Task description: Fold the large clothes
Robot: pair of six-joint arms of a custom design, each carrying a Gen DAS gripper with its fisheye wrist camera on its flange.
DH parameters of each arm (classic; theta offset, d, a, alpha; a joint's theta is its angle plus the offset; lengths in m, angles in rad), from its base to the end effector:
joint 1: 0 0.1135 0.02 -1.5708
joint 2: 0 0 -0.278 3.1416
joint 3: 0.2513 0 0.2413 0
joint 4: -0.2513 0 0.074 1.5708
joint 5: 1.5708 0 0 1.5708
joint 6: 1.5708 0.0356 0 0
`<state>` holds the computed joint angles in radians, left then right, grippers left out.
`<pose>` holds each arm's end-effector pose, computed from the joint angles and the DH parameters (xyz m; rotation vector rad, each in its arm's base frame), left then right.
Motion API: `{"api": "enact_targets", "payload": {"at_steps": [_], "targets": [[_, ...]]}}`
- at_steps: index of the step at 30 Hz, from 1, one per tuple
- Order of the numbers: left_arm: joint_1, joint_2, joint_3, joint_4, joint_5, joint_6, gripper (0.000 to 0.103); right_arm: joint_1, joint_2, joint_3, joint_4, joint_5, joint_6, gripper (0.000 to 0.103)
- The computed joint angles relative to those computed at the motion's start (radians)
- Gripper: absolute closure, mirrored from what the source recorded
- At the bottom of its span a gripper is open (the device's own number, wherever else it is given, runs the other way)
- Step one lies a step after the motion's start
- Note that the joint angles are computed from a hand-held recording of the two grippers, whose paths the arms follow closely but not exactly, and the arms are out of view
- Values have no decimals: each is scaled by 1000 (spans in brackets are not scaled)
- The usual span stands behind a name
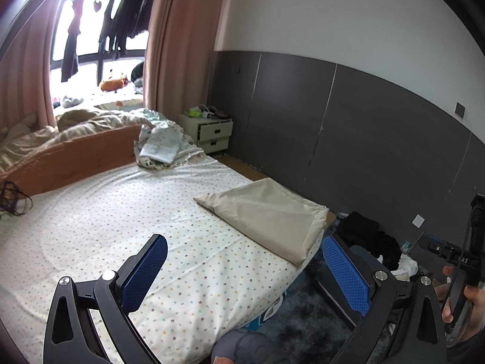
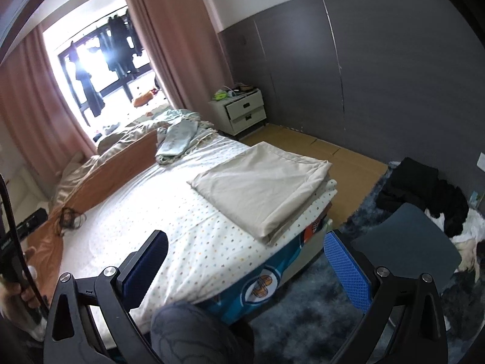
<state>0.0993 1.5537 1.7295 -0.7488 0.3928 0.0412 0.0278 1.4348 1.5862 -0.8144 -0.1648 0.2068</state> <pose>0.3244 0.0186 0.4335 0.1667 2.1068 -0.3367 0.2900 0.0139 0.4163 0.1103 2.2387 0.3116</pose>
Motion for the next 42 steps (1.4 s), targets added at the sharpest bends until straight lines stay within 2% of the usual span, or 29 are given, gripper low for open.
{"api": "enact_targets", "payload": {"at_steps": [6, 15, 19, 27, 33, 38, 42], "targets": [[11, -140, -144, 53, -13, -17, 0, 17, -122, -74, -17, -16, -41, 0], [1, -406, -382, 105, -80, -11, 0, 46, -297, -191, -41, -33, -63, 0], [15, -508, -457, 110, -79, -26, 0, 36, -391, -238, -53, -45, -64, 0], [41, -696, -596, 88, -86, -19, 0, 84, -533, -291, -93, -2, -83, 0], [66, -801, -684, 89, -91, -19, 0, 195, -652, -341, -110, 93, -40, 0], [146, -900, -755, 65, -42, -12, 0, 427, -737, -392, -136, 301, 37, 0], [272, -983, -807, 32, 45, 17, 0, 549, -798, -427, -146, 396, 102, 0]]}}
